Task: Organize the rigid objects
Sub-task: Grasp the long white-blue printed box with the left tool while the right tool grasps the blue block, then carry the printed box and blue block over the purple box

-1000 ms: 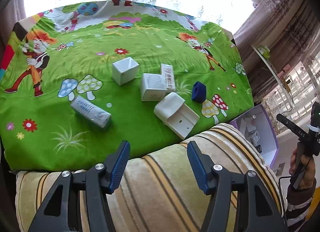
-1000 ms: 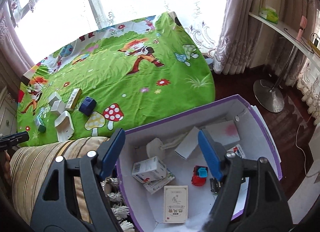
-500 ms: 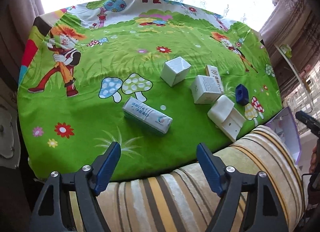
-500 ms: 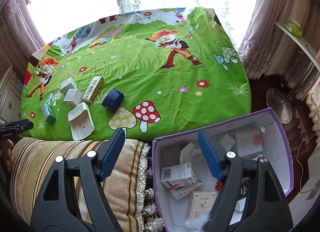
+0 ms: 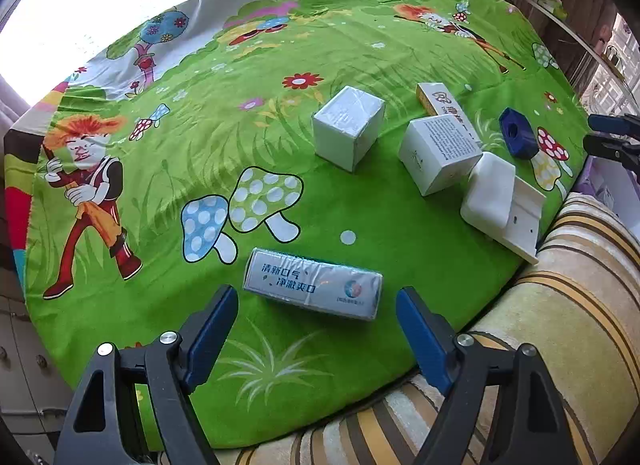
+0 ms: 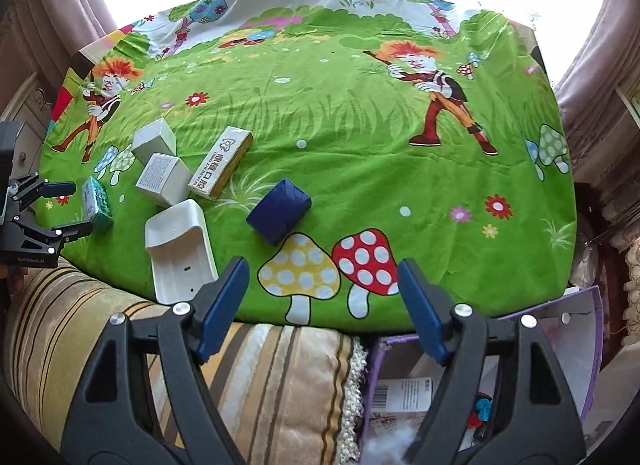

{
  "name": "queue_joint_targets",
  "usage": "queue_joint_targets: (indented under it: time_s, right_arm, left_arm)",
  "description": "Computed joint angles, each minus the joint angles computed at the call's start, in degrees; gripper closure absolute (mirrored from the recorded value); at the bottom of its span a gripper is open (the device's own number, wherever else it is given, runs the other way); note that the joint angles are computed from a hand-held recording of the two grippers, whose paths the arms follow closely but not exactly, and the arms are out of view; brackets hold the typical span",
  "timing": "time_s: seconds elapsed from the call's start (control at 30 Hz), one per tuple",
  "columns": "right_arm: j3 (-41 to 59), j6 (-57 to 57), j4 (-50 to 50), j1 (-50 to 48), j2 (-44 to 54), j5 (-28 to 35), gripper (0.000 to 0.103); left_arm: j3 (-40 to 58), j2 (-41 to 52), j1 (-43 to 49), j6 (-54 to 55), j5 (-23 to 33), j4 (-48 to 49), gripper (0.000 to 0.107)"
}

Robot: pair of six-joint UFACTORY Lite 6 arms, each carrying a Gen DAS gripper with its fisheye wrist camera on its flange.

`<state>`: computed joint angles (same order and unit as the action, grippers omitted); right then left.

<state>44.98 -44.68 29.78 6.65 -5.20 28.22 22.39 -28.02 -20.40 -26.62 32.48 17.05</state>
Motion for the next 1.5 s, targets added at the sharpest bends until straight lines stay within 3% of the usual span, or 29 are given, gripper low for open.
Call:
queue_joint_targets:
  time_s: [0.2, 0.3, 0.73, 0.8, 0.87, 1.0, 1.13, 1.5]
  right_arm:
    - [6.69, 6.93, -1.4, 4.25, 9.07, -0.13, 0.024]
    - [9.24, 10.48, -2.59, 5.95, 12.15, -0.34, 0.024]
    - [17.04, 22.98, -9.41, 10.45, 24.14, -2.35, 0.024]
    - [18.23, 23.27, -9.64, 10.72, 25.62, -2.27, 0.028]
    - [19.09, 24.09, -10.5, 11.12, 26.91, -2.05, 0.046]
    - [17.85, 21.36, -8.63, 10.92, 26.08, -2.9, 0.065]
    - [14.25, 19.17, -6.82, 10.01, 22.66, -4.53, 0.072]
    - [3.34, 16.76, -7.03, 7.78, 8.6, -7.91, 0.072]
  left_arm:
    - [0.89, 4.36, 2.82, 5.36, -4.08, -2.07, 0.025]
    - [0.15, 3.94, 3.83, 8.99, -5.64, -5.78, 0.032]
    - [-1.84, -6.1, 3.79, 8.87, -2.53, -11.38, 0.032]
    - [-1.34, -6.76, 2.59, 6.85, -2.26, -10.8, 0.032]
    - [-0.91, -7.87, 1.26, 4.51, -1.93, -10.16, 0.032]
    - [0.46, -9.03, -2.37, -1.45, -0.66, -7.1, 0.032]
    - [1.89, -9.59, -6.76, -7.5, 0.17, -4.73, 0.033]
    - [6.51, -4.87, -19.56, -24.3, 1.11, 3.62, 0.033]
